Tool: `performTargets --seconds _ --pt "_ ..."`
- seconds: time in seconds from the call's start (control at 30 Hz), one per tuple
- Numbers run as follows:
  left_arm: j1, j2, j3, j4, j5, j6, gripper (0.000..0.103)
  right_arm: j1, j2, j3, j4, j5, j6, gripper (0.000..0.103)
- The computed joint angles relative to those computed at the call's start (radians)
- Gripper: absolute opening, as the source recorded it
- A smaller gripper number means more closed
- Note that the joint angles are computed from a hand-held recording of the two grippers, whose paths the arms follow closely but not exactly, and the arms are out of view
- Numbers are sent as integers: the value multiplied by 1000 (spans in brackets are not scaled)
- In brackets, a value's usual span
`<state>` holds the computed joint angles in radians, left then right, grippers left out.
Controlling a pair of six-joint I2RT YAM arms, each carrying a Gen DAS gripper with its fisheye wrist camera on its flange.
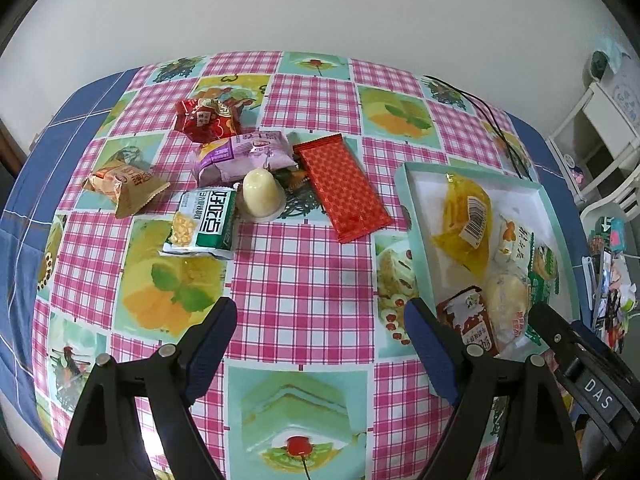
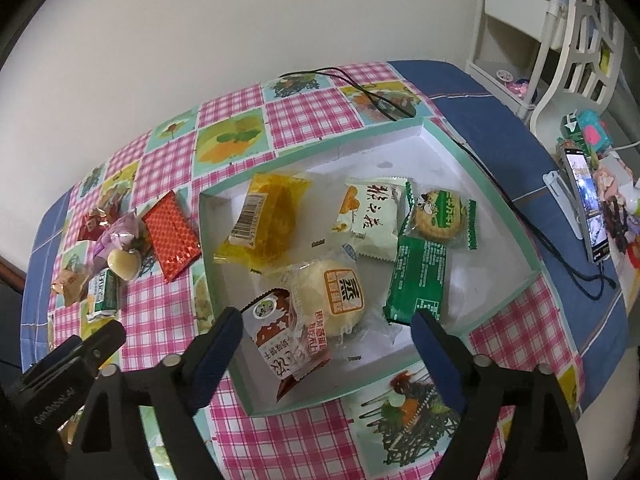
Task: Organize snacks
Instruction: 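Withdraw both grippers from the tray back toward the snack pile, then move the right gripper to the green-and-white packet while the left approaches the orange chip bag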
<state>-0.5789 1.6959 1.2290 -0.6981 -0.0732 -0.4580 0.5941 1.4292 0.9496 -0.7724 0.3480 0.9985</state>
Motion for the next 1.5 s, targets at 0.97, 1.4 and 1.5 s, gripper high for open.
performTargets --seconds 0.97,1.4,1.5 --pt "96 1 -11 -5 23 29 88 74 156 119 46 -39 -3 103" --pt "221 -19 -37 -1 54 54 89 122 297 245 59 -64 1 103" --pt "256 -22 -41 2 67 64 89 128 319 260 81 -75 -6 103"
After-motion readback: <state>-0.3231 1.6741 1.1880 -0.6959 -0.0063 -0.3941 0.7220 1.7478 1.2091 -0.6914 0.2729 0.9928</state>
